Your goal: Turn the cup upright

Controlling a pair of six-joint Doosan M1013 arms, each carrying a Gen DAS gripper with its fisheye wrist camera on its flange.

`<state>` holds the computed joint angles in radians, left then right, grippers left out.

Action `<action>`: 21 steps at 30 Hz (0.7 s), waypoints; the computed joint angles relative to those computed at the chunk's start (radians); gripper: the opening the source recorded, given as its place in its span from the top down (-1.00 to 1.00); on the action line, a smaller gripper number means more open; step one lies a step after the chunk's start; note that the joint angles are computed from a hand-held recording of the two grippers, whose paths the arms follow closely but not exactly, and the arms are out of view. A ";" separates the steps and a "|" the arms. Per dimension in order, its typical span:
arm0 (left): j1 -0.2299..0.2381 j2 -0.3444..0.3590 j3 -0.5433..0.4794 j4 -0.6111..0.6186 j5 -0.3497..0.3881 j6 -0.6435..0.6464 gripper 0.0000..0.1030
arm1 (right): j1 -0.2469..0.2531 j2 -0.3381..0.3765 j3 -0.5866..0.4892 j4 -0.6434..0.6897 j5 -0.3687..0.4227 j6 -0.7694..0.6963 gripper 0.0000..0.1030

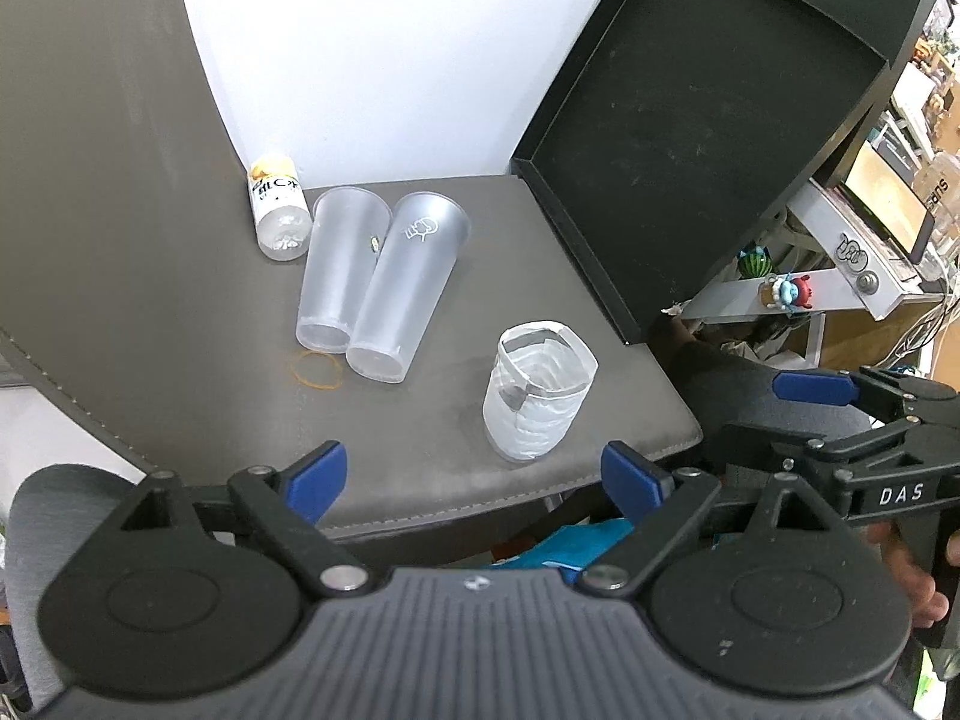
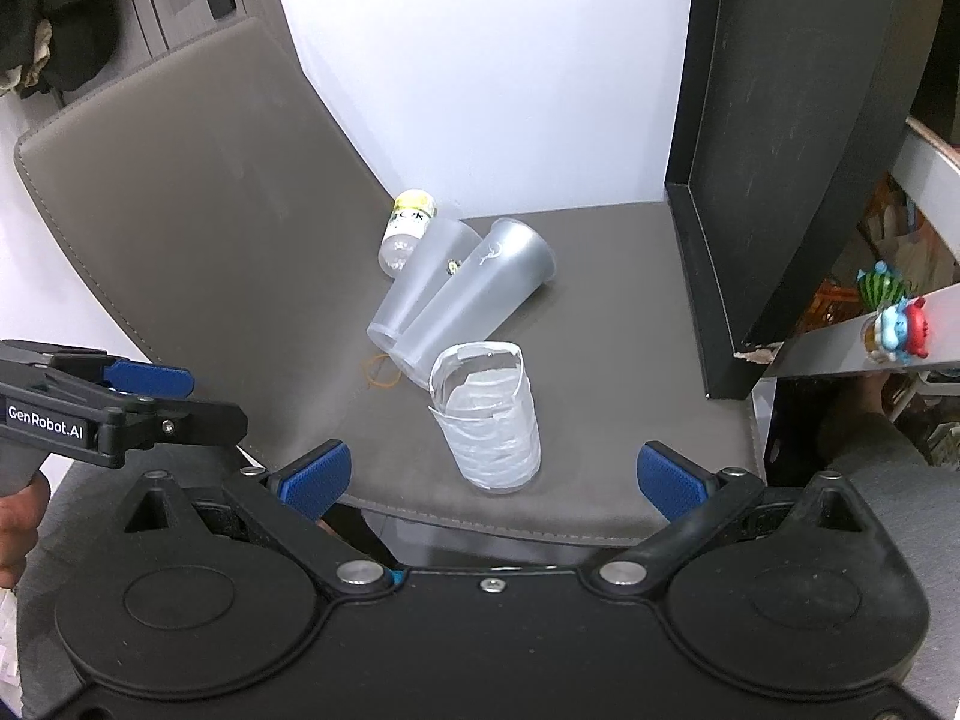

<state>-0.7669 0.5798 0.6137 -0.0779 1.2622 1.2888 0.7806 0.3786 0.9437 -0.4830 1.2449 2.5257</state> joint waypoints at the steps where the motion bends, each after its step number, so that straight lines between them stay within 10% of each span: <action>1: 0.000 -0.002 0.003 0.000 -0.002 -0.001 -0.77 | 0.001 0.000 -0.001 -0.003 0.001 0.001 -1.00; 21: -0.005 0.004 -0.005 -0.015 0.010 0.018 -0.77 | 0.003 -0.001 0.000 0.004 0.005 0.009 -1.00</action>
<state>-0.7723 0.5834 0.6092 -0.0928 1.2721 1.3066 0.7835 0.3779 0.9441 -0.4787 1.2495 2.5343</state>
